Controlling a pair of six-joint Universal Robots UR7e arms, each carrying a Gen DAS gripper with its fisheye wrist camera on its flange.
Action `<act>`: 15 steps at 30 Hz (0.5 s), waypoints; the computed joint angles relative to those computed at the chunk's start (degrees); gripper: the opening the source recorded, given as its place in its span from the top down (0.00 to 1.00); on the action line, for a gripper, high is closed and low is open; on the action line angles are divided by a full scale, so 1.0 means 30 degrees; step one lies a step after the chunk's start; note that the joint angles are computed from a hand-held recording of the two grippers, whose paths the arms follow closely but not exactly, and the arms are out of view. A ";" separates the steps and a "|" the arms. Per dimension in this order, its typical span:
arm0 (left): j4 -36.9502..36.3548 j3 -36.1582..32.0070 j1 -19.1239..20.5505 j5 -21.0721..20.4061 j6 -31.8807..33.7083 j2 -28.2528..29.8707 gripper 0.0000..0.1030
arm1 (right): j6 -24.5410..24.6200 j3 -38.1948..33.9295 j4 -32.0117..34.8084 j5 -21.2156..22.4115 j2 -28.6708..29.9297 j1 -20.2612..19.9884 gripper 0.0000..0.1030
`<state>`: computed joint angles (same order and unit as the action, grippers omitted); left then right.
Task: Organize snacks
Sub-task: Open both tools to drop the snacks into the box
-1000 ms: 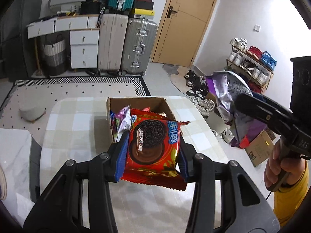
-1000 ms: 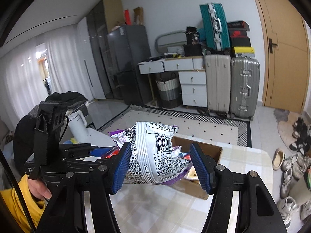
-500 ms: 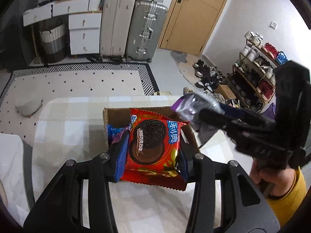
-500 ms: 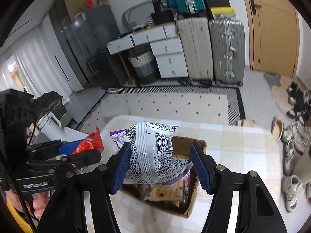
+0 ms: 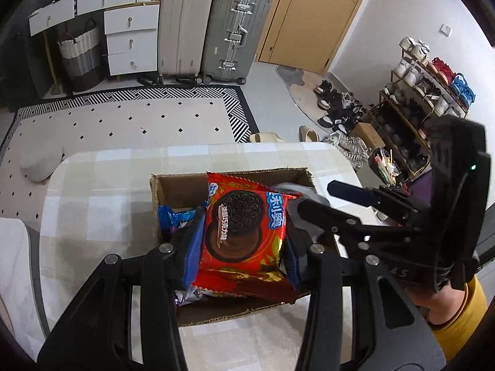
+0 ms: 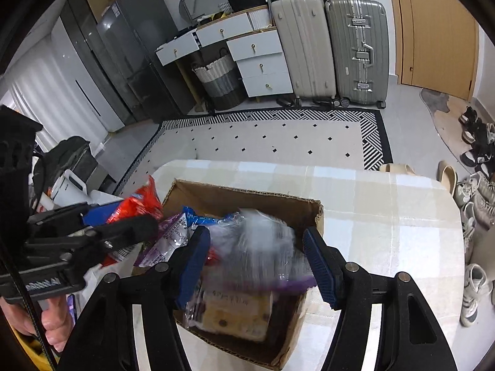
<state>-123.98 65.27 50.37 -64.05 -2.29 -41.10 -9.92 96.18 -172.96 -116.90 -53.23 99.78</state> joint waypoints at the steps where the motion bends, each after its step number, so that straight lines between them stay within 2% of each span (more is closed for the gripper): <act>1: -0.0044 0.0074 0.0017 -0.0009 0.0009 0.0035 0.60 | 0.0034 0.0072 -0.0119 0.0125 -0.0054 -0.0033 0.38; 8: -0.0361 0.0237 0.0091 -0.0017 0.0197 0.0466 0.60 | -0.0240 0.0830 -0.1337 0.0906 -0.0573 -0.0069 0.37; 15: -0.0112 0.0219 0.0284 -0.0035 0.0070 0.0770 0.60 | -0.0117 0.1316 -0.1780 0.0895 -0.0991 0.0150 0.37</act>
<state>-124.32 65.93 51.22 -64.15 -2.08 -38.79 -10.27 100.13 -178.30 -114.22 -56.20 100.23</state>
